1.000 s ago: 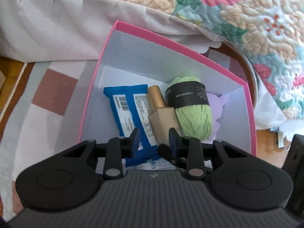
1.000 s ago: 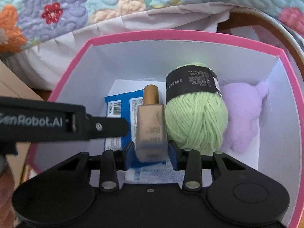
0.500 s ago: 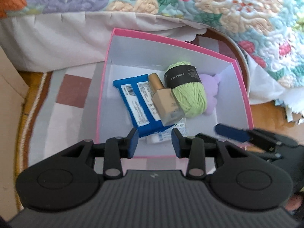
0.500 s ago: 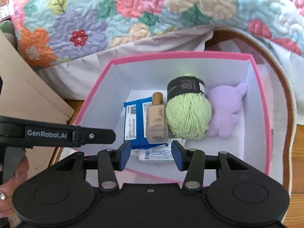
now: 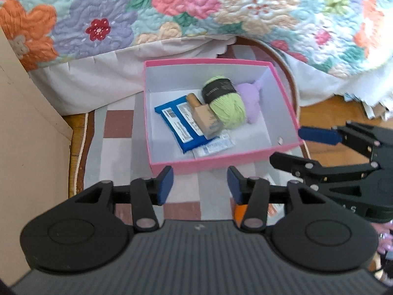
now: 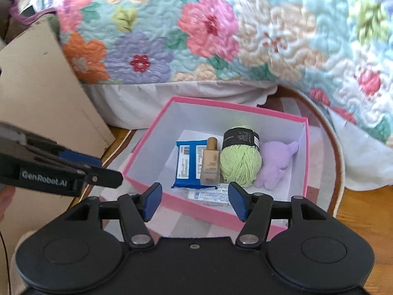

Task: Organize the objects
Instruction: 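Raise the left tool away from the pink box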

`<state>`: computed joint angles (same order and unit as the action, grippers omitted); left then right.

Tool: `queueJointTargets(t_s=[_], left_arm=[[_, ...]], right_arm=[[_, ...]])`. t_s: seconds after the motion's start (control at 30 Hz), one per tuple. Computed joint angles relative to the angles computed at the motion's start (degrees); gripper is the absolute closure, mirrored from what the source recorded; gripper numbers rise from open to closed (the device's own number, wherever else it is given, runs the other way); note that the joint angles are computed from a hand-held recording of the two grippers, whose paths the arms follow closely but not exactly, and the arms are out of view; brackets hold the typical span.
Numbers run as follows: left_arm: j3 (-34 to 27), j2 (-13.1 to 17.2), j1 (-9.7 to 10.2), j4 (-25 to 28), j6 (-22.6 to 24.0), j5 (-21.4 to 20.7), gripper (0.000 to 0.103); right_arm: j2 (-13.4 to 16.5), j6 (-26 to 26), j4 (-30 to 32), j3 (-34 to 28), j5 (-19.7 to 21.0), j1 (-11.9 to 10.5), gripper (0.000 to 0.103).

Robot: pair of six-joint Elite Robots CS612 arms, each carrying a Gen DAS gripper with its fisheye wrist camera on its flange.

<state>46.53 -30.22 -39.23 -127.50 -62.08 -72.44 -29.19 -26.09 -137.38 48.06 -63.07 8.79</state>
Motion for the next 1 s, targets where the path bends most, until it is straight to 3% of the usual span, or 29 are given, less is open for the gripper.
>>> queueJointTargets(t_s=[0.27, 0.43, 0.57, 0.77, 1.0], left_arm=[[3.29, -3.13, -2.43, 0.48, 2.97, 2.39, 0.048], [4.99, -4.34, -3.35, -0.60, 4.45, 1.00, 0.040], [5.00, -4.57, -4.10, 0.90, 4.42, 0.32, 0.037], [5.41, -4.64, -5.20, 1.83, 4.98, 1.11, 0.024], [3.84, -2.97, -5.73, 4.66, 7.38, -0.30, 0.016]], right_arm=[[-5.98, -3.05, -5.43, 8.93, 2.58, -0.88, 0.030], [-9.15, -5.82, -7.30, 13.68, 2.85, -1.29, 0.016], [-11.29, -7.99, -8.59, 16.95, 2.52, -1.67, 0.014], [-13.58, -10.03, -10.55, 21.06, 5.19, -2.88, 0.012], [-14.20, -11.89, -22.81, 26.63, 7.46, -4.16, 0.008]])
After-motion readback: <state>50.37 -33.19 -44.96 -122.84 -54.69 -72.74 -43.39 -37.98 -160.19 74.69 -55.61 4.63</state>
